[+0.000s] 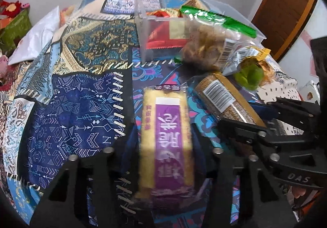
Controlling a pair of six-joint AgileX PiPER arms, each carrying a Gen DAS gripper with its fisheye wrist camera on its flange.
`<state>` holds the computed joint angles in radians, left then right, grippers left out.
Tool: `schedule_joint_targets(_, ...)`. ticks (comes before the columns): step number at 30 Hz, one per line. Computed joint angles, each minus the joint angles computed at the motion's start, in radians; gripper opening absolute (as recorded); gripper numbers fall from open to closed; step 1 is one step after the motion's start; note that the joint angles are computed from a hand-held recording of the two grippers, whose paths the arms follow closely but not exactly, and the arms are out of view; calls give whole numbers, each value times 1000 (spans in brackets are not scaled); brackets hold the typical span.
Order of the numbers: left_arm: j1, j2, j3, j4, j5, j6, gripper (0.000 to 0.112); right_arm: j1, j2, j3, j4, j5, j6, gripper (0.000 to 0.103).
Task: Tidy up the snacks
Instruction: 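Grasp the purple-labelled cake bar with the left gripper while the right gripper grasps the gold-striped biscuit packet, then carry the cake bar and biscuit packet into the clear box and open both grippers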
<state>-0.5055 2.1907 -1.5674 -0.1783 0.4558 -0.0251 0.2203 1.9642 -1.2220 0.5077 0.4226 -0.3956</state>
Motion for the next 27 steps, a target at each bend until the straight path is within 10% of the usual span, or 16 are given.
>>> schedule_joint_targets(27, 6, -243, 111, -39, -159, 4, 45, -67, -250, 143, 279, -43, -279, 33)
